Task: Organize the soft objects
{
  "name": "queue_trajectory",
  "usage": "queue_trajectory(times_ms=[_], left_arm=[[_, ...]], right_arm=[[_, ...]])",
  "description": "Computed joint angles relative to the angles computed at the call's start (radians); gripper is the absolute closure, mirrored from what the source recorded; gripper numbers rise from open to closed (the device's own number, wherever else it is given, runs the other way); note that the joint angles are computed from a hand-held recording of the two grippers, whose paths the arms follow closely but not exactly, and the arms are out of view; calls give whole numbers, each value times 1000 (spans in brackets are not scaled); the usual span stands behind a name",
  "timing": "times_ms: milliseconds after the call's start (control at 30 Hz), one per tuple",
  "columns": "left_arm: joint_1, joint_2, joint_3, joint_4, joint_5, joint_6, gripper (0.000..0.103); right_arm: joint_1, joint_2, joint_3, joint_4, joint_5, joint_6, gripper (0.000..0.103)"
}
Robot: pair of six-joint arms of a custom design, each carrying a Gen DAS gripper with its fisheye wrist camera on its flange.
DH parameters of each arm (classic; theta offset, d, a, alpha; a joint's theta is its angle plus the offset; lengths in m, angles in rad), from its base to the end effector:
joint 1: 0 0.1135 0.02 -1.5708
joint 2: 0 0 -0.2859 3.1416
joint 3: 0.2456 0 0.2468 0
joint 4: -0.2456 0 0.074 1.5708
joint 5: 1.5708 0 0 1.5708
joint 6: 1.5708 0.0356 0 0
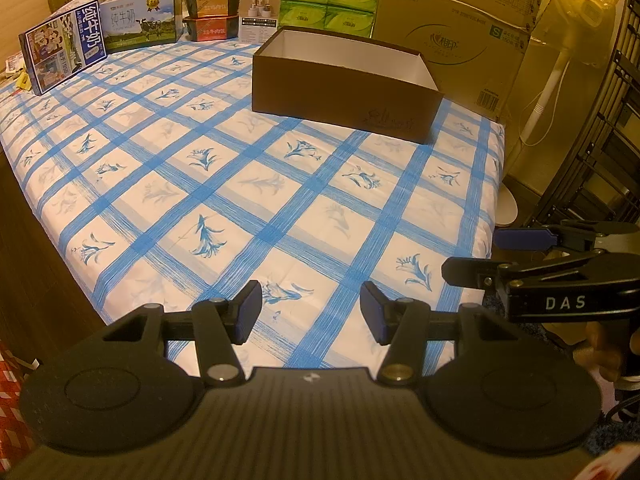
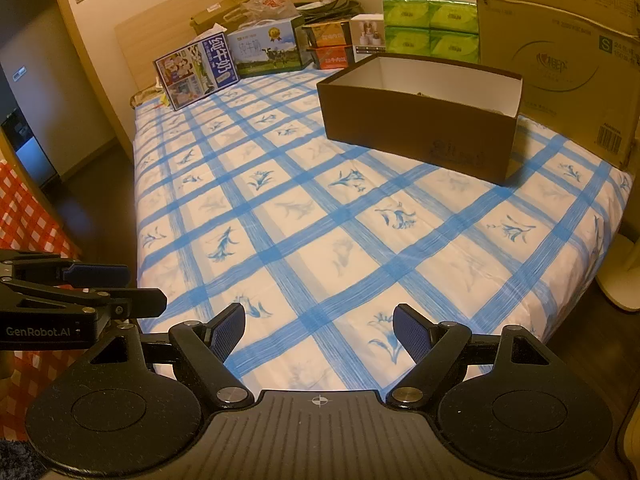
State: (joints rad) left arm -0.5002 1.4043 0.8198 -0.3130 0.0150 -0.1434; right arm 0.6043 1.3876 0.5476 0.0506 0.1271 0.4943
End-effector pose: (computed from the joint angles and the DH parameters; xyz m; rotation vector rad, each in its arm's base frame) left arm 0.2399 -0.1317 0.2277 0.4486 2.4509 -0.2935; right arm 0.2078 0.1380 0.1788 -0.0687 2.3846 0.3834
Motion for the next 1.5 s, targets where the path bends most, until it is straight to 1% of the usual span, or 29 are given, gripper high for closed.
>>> queue_trajectory(times_ms=[1500], left_arm=[[-5, 28, 3, 20, 0, -1, 52]], right_arm=[[-12, 6, -3, 9, -9, -6, 22]])
